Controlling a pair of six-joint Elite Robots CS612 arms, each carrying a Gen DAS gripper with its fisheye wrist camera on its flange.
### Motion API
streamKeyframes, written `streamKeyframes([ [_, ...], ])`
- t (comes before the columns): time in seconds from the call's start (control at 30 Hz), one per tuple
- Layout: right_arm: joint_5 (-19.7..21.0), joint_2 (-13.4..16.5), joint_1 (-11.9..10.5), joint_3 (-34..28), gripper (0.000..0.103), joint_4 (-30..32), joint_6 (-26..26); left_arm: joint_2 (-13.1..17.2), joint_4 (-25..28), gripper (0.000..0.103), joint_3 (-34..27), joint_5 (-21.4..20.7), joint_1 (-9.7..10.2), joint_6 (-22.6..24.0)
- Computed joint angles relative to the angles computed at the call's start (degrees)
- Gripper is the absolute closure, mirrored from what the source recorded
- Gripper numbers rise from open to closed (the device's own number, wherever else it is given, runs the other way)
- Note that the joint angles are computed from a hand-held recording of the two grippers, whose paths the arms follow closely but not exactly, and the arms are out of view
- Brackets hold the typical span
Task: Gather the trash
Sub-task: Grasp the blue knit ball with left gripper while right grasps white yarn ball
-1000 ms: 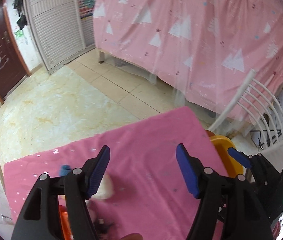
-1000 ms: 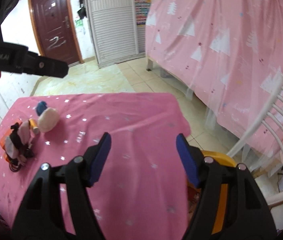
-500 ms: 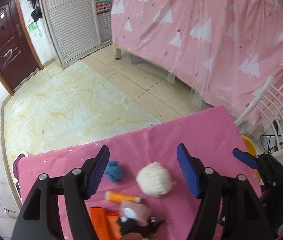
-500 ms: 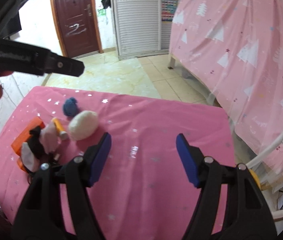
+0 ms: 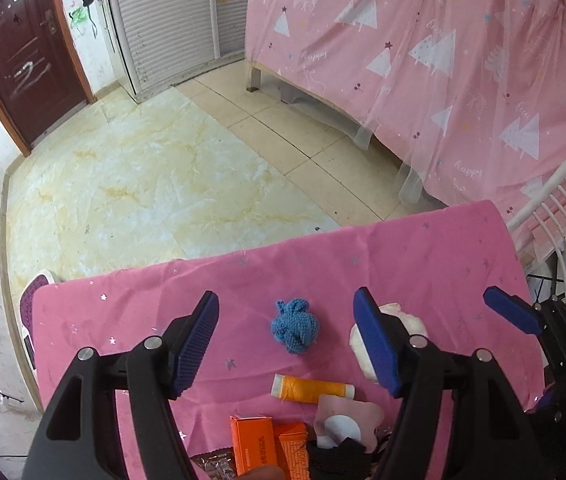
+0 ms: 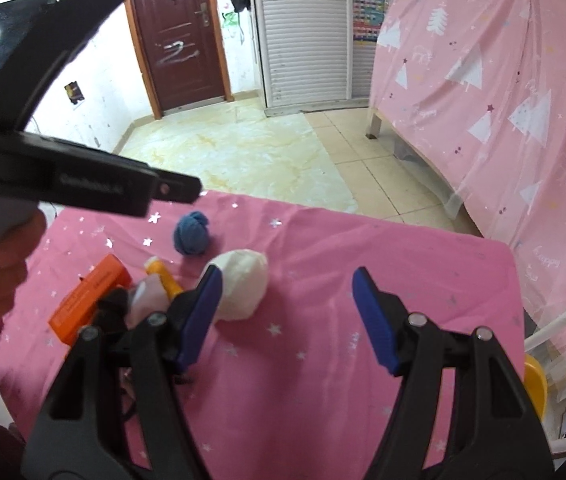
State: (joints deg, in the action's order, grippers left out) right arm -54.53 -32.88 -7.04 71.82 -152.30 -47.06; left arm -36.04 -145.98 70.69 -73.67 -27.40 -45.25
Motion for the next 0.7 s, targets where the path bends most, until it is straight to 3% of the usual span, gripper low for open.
streamKeyframes([
  [0.5, -1.92, 0.36, 1.89, -0.56, 0.038, 5.74, -3.21, 2.00, -2.11, 0.039, 0.04, -4.67, 0.88, 0.85],
  [0.7, -2.37, 1.28, 2.19, -2.09, 0.038, 8.36, -2.51, 2.50, -2.95, 0.058, 0.28, -7.61, 1.25, 1.06],
])
